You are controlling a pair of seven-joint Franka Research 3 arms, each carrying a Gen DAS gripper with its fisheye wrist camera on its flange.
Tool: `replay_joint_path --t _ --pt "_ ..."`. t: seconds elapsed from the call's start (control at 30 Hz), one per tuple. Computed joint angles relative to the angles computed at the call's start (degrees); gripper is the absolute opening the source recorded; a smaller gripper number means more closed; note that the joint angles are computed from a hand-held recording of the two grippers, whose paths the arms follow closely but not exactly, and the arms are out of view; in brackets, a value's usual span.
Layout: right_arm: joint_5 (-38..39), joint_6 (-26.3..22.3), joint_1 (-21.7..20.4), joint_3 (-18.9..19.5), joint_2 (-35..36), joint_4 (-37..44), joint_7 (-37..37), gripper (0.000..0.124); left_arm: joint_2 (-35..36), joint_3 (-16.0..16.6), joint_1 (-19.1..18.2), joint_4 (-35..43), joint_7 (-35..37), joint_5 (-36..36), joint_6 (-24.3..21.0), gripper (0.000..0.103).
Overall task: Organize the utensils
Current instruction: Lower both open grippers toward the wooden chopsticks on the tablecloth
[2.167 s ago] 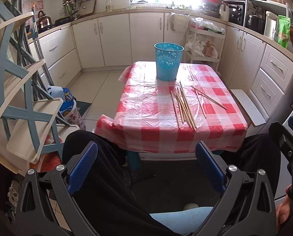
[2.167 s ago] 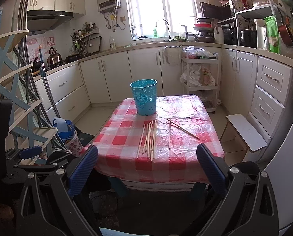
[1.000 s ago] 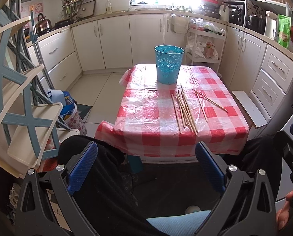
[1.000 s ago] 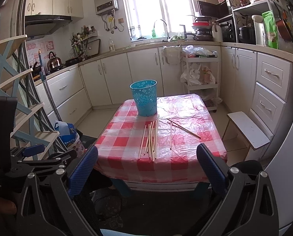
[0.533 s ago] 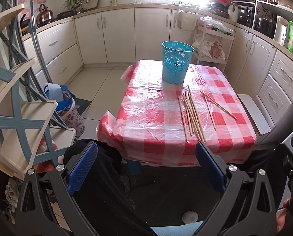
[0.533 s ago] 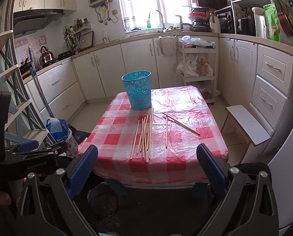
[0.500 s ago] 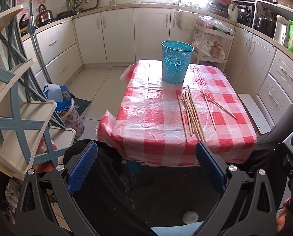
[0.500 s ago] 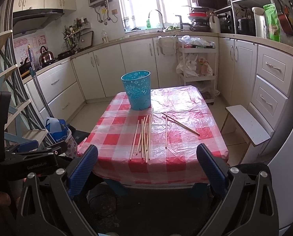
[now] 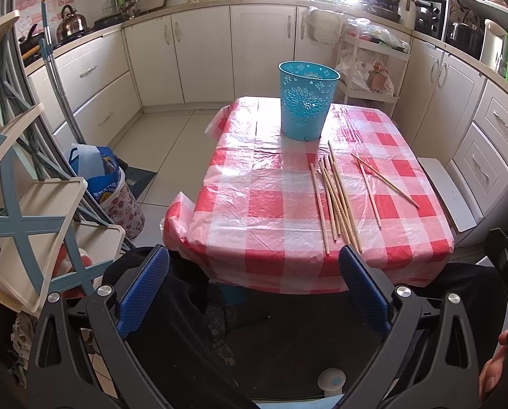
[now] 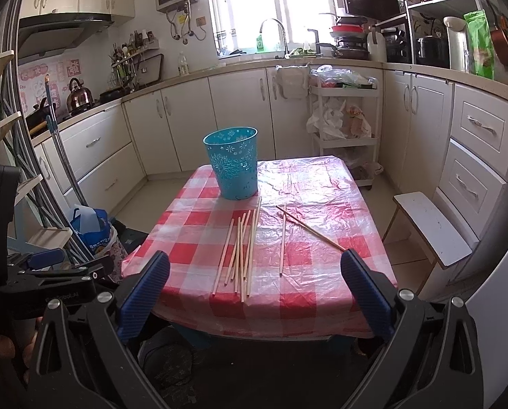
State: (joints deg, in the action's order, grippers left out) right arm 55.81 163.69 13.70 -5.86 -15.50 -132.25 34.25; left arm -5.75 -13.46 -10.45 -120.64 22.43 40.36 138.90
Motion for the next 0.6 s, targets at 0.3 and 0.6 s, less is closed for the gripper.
replay_joint_path --t 0.3,0.6 --pt "10.26 0.57 0.91 -1.27 5.98 5.56 -15.18 0.096 4.80 0.64 -0.35 4.38 -0.06 0.97 -0.02 0.096" --pt "-1.70 -9.14 -5.94 0.77 28.15 27.02 -12.50 0.080 18.74 3.69 -1.60 15.50 2.43 -0.35 5.27 0.096"
